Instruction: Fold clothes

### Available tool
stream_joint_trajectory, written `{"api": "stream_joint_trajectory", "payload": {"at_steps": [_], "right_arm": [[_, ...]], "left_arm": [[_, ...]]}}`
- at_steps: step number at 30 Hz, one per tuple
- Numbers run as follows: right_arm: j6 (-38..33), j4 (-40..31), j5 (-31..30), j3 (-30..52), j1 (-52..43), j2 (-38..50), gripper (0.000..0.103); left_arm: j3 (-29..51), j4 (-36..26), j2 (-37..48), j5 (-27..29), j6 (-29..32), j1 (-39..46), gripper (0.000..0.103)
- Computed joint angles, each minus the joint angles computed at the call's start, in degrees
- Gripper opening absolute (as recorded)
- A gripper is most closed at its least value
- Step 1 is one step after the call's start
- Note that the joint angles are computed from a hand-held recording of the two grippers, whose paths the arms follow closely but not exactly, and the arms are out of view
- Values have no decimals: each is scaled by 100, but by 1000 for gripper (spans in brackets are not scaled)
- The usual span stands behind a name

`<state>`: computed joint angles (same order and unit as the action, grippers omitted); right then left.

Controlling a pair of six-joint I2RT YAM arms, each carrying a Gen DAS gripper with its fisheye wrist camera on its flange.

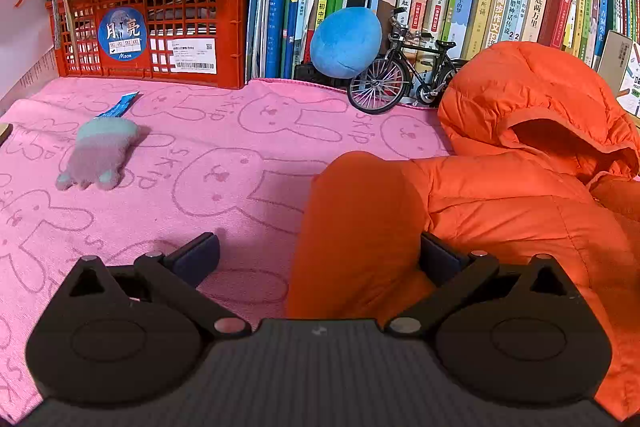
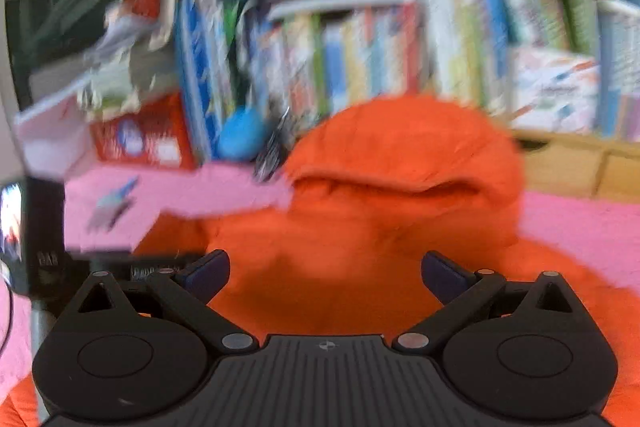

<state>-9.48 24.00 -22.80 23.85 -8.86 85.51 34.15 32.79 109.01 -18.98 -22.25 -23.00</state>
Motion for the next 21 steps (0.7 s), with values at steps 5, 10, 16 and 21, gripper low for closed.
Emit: {"api": "stream_joint_trajectory", "payload": {"at_steps": [5, 10, 16, 21], "right_arm": [[-466, 676, -128, -180, -623, 739, 103], [-1090, 741, -381, -237, -1791, 781, 103], [-1315, 1066, -791, -420, -2678, 963, 103], [-1318, 1425, -610, -613, -2587, 985, 103]], "left_arm": [[-52, 92, -14, 67, -36, 24, 103], [-86, 137, -35, 139, -8, 47, 103], [-156, 329, -41, 438, 125, 78, 103], [-128, 305, -26, 415, 100, 52, 103]]}}
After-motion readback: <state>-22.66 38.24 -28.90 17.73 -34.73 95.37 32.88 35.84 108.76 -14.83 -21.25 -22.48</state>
